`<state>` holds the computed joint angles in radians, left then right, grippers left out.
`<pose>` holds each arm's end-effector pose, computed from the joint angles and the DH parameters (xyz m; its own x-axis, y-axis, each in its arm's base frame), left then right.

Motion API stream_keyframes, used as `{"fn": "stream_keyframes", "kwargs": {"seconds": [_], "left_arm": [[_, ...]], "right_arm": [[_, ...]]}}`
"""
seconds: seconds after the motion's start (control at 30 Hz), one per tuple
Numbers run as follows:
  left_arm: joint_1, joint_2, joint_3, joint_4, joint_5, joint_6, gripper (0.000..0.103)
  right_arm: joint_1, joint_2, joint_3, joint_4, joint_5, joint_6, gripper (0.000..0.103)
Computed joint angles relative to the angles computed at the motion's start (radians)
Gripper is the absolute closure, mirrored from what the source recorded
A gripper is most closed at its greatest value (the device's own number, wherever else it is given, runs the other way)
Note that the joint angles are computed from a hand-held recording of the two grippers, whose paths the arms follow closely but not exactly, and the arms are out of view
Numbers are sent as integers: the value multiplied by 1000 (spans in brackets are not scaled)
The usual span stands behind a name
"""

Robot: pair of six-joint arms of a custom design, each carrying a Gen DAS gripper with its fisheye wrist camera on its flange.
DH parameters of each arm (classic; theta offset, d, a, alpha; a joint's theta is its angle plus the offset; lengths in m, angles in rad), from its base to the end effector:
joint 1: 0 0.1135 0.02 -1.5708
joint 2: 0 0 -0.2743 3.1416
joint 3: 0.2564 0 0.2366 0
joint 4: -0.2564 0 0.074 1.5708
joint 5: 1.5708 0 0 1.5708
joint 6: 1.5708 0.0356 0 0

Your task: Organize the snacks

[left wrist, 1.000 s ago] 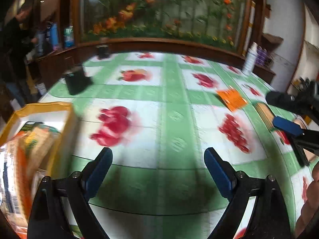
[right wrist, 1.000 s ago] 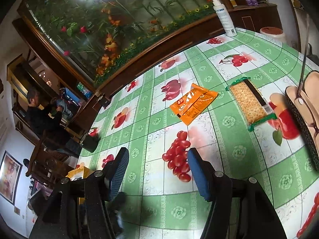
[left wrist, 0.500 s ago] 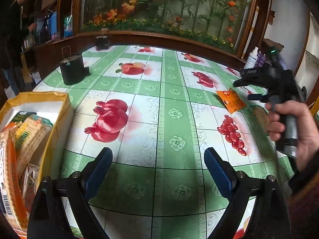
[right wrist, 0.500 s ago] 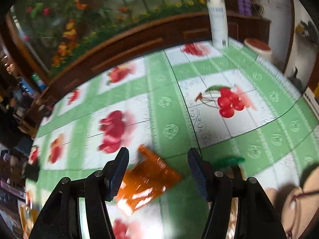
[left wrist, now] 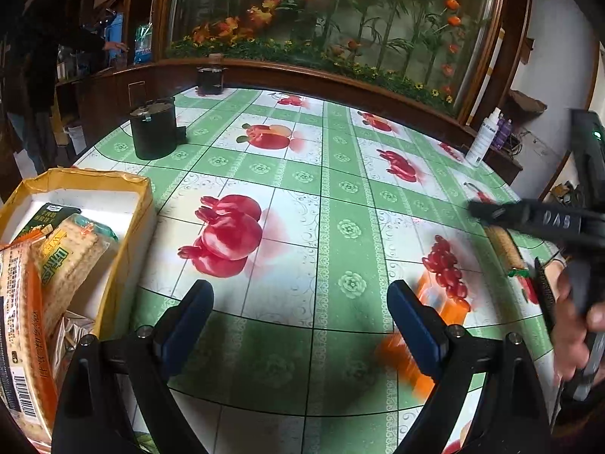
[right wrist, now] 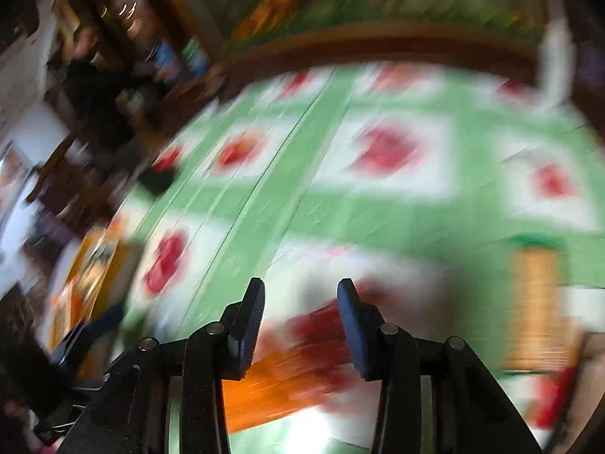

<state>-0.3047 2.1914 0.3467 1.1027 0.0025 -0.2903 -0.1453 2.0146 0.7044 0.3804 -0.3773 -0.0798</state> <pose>0.2443 -0.0769 0.0260 -0.7040 -0.0786 -0.7058 0.1046 0.9715 -0.2126 0.3173 -0.0332 0.0697 -0.7839 0.0398 -0.6196 -0.1463 0.9580 0.2467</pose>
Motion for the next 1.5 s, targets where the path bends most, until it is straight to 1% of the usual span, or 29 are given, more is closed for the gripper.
{"fn": "stream_keyframes", "kwargs": {"seconds": [0.03,0.07,0.1,0.17,0.2,0.3,0.33,0.43,0.47,0.5,0.53,0.57,0.6,0.67,0.73,0.77,0.87,0.93,1.0,1.1,1.13,1.17,1.2,1.27,1.3,1.33,1.37,1.43,1.5], "left_arm": [[3,-3,-9,10,9,1,11],[3,-5,-13,16,12,3,11],[3,-7,-21,27,20,6,11],[3,-14,-23,26,56,20,11],[0,-18,-24,23,70,26,11],[-11,-34,-30,17,118,57,11],[-7,-40,-36,20,146,64,11],[16,-66,-36,-27,253,87,11],[20,-67,-38,-28,284,92,11],[16,-73,-36,-42,303,102,11],[5,-78,-37,-44,296,106,11],[-9,-81,-40,-42,278,112,11],[-27,-86,-41,-47,254,123,11],[-57,-91,-47,-59,217,148,11],[-87,-104,-63,-79,194,186,11],[-95,-104,-75,-70,188,194,11],[-134,-97,-110,-47,166,233,11],[-191,-73,-104,-47,94,245,11],[-262,-47,-61,-98,-15,243,11],[-298,-22,-11,-158,-74,220,12],[-295,-13,2,-174,-66,211,29],[-292,-1,16,-189,-54,206,43],[-307,12,7,-149,-89,202,50],[-317,15,11,-151,-95,198,51],[-322,19,6,-138,-98,190,54],[-323,18,4,-135,-99,185,59],[-325,18,2,-131,-101,180,61],[-312,16,-7,-110,-95,165,69],[-286,16,-28,-71,-75,154,72]], "right_arm": [[-19,-45,-42,40,97,21,49],[-50,-75,-69,64,180,46,45],[-99,-92,-88,80,202,65,45],[-184,-82,-84,64,158,74,45],[-210,-67,-81,65,165,77,45],[-224,-17,-98,129,248,72,45],[-226,3,-90,133,241,65,45],[-212,70,-55,150,247,33,45],[-195,85,-49,162,290,28,45],[-191,115,-4,143,307,25,45],[-177,130,6,142,311,39,47],[-176,140,12,137,293,43,54],[-172,144,12,136,280,39,54],[-148,137,-7,154,297,48,54],[-147,142,-21,159,250,56,54],[-145,122,-49,154,199,57,54],[-98,89,-134,190,162,74,54],[-60,72,-192,223,149,99,54],[-33,53,-253,262,129,126,53],[-13,35,-315,315,115,144,53],[-13,37,-324,329,114,144,53],[-12,39,-330,338,114,141,53],[-15,44,-329,342,108,136,53],[-30,60,-306,325,77,136,53],[-37,63,-298,312,66,134,53],[-40,64,-288,301,61,130,53],[-39,67,-287,303,65,125,53],[-34,67,-290,314,77,117,53],[-29,58,-303,334,81,123,53]]}}
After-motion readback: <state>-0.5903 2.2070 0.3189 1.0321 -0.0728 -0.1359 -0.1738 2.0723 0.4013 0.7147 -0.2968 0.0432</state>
